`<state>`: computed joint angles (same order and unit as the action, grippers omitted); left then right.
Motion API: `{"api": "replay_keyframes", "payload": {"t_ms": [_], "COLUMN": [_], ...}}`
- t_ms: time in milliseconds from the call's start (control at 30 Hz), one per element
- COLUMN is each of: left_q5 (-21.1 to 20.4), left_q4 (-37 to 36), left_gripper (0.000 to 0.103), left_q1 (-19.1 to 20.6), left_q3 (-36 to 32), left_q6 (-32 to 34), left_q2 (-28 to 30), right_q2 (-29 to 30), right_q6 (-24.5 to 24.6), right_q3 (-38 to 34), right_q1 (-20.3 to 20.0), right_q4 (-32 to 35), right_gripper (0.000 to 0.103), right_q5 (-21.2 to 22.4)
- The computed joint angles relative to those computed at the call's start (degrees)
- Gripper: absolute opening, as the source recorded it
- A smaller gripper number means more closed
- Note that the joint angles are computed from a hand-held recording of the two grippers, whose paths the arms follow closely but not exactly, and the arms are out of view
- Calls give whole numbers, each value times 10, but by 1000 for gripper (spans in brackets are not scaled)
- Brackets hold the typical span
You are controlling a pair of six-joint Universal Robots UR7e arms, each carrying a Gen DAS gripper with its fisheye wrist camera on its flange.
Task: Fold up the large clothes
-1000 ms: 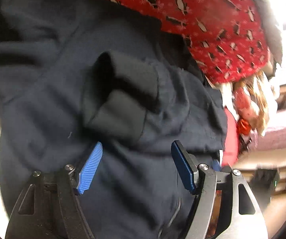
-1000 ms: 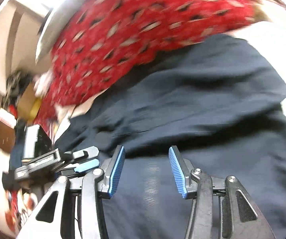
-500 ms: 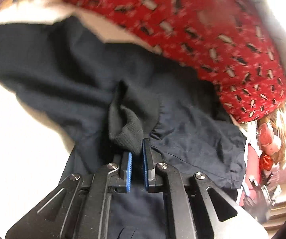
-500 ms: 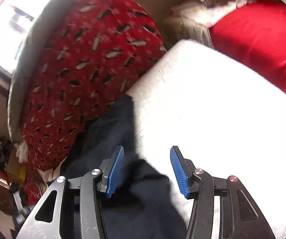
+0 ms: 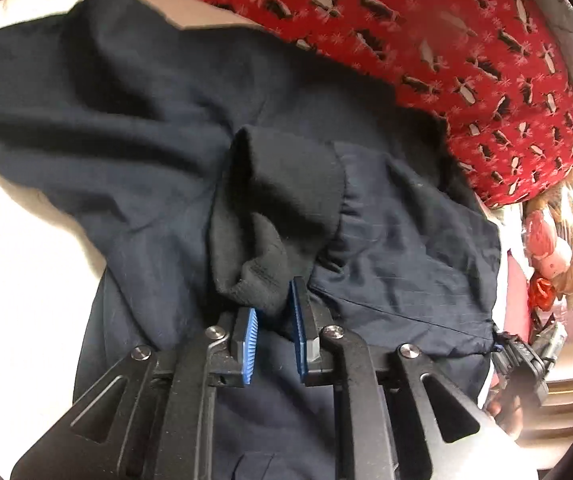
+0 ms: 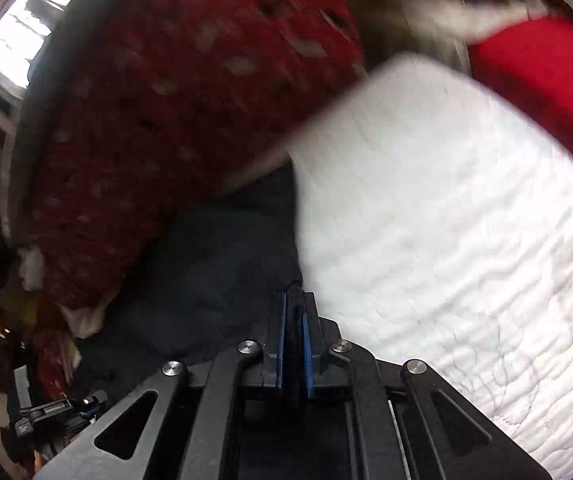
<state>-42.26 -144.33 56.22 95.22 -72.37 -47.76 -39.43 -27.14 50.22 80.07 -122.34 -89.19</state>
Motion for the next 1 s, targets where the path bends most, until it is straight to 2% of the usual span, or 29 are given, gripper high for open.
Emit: {"api": "replay_keyframes", "payload": {"t_ms": [33,67,100,133,167,233,300,367,400,433,500,567,600,633,667,733,800,833,867,933,1000], "left_q5": [-2,2,10,28,40,44,39,26,11,2,-4,6,18,32,42,79,110,116,123,133,131], "left_q4": [-14,-33,-59,-105,-132,-162,-145,-59,-37,-39,-107,-141,-141,-142,-143,-96,-6,38,98,187,217], "left_gripper": [14,14,14,14,14,14,15,15,15,14,15,15,16,22,35,48,48,48,48,48,48], "left_q1": [-4,-13,-20,-31,-38,-41,-31,-12,1,5,-1,-11,-18,-24,-28,-37,-40,-38,-36,-27,-12], "left_q3": [12,35,54,80,93,96,74,37,24,25,63,98,115,141,160,212,258,269,283,314,333], "left_q6": [0,-10,-14,-13,-11,6,18,-3,-6,-9,5,11,3,-7,-16,-82,-169,-206,-260,-350,-397], "left_q2": [-7,-21,-29,-39,-43,-43,-32,-19,-10,-11,-31,-56,-74,-98,-118,-179,-255,-283,-322,-398,-446], "right_q2": [8,1,-11,-29,-45,-65,-76,-83,-84,-82,-83,-77,-71,-67,-60,-50,-30,-14,-13,-10,-9], "right_q6": [6,5,5,4,-4,-24,-46,-68,-79,-85,-103,-120,-127,-134,-141,-154,-176,-193,-224,-274,-258], "right_q3": [-11,-5,16,51,77,105,127,152,167,176,210,236,243,255,268,304,335,352,380,418,418], "right_q1": [-1,-1,2,5,5,7,20,35,46,56,78,100,109,119,129,146,159,164,165,160,153], "right_q4": [19,14,-15,-68,-100,-110,-106,-102,-102,-101,-113,-135,-146,-162,-184,-235,-298,-348,-408,-505,-507], "right_gripper": [7,14,19,19,19,23,28,28,32,35,42,45,51,53,55,58,80,84,89,91,96], "right_q5": [-15,-5,-8,-9,12,58,62,54,47,38,13,-7,-18,-30,-45,-78,-133,-164,-171,-154,-140]}}
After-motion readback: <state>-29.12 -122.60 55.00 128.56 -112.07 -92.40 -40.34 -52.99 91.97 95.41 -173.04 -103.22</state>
